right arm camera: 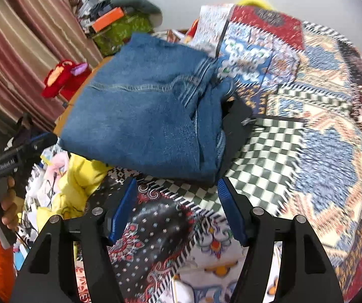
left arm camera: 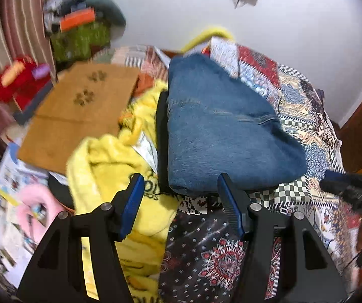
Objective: Fold large clothes
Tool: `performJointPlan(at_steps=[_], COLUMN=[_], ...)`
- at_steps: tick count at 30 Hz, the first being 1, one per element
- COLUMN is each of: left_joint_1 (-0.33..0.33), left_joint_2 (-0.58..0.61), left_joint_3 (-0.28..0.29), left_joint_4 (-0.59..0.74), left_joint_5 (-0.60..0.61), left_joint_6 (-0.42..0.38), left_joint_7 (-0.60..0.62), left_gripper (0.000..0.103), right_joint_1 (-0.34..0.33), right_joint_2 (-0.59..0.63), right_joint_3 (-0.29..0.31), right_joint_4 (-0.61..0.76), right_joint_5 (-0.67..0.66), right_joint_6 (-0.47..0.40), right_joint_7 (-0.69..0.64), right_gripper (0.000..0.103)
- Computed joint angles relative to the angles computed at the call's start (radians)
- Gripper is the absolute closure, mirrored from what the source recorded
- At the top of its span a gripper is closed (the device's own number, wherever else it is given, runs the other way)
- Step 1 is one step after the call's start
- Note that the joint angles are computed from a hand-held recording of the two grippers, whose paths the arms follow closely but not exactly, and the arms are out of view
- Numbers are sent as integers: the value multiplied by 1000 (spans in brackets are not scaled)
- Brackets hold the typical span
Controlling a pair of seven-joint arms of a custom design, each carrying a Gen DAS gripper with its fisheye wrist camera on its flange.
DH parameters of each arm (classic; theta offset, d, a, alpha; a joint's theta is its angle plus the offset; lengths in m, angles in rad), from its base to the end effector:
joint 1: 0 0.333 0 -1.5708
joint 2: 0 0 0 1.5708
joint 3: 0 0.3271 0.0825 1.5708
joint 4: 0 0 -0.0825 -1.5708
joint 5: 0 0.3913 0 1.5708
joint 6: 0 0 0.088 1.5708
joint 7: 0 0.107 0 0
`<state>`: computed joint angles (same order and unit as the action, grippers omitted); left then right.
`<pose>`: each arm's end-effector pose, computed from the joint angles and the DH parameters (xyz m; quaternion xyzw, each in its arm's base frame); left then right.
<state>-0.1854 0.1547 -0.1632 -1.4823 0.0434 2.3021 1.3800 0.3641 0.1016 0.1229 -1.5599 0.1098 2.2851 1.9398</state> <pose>0.6262 -0.2163 0.6713 -0.6108 0.7209 -0.2806 0.1688 0.5719 0.3006 0.6619 -0.6944 0.6486 -0.0545 0.3069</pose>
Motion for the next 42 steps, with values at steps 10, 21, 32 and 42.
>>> performJointPlan(at_steps=[10,21,32,42], left_joint_1=[0,144,335,357], left_joint_2=[-293,-628,-839,-864], left_joint_3=[-54,-226,-367,-380], left_joint_4=[-185,-444,-592,-612], left_joint_5=[20,204,188,136], left_joint_6=[169,456,568,563], left_joint_7=[19,-219,-383,-367], left_gripper=[44,44,10,5], right_joint_1=[32,-58,-207,-171], right_joint_2=[-235,-489,-591,-592], right_joint_3=[11,166,318,299], right_joint_4=[-148,-297,-347,-348], right_joint_5=[-10,-507,-839,-870], right_joint_6=[223,433,405,337], right_joint_7=[35,383,667,702], right_gripper=[41,40,9,1])
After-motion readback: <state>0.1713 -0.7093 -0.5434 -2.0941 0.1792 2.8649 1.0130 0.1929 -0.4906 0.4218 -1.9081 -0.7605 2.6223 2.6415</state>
